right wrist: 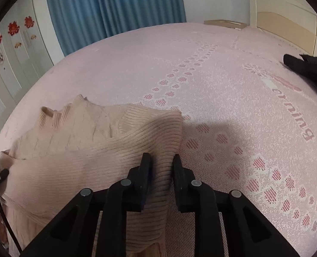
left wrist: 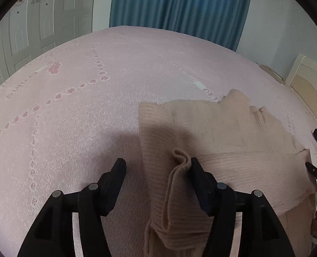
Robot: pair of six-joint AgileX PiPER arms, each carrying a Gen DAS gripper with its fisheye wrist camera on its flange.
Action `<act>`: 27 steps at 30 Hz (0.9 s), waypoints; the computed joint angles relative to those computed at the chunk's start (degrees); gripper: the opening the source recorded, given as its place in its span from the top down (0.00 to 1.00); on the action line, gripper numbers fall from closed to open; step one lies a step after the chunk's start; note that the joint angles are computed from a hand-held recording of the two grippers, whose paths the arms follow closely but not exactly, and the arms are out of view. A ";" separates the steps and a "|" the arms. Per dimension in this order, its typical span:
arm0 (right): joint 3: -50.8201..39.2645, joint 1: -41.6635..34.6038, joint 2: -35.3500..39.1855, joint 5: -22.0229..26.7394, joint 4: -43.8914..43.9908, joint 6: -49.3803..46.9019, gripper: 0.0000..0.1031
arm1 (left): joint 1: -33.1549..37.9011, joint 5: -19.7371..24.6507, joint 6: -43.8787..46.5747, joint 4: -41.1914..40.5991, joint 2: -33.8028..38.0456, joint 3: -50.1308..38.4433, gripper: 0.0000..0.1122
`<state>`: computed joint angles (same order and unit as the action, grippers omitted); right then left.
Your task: Fold small clothes
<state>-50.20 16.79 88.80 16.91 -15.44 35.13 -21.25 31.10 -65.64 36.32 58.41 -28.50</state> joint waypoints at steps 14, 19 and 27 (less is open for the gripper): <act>0.17 2.69 -0.18 1.88 -14.12 14.60 0.73 | -11.46 11.59 -9.92 7.25 -0.02 -0.53 0.39; 0.22 3.29 -0.34 2.44 -16.04 16.85 0.73 | -12.45 12.62 -10.76 8.32 1.24 -1.20 0.39; 0.49 2.70 -0.63 1.96 -15.08 16.09 0.69 | -11.60 11.64 -10.40 8.17 1.10 -0.88 0.38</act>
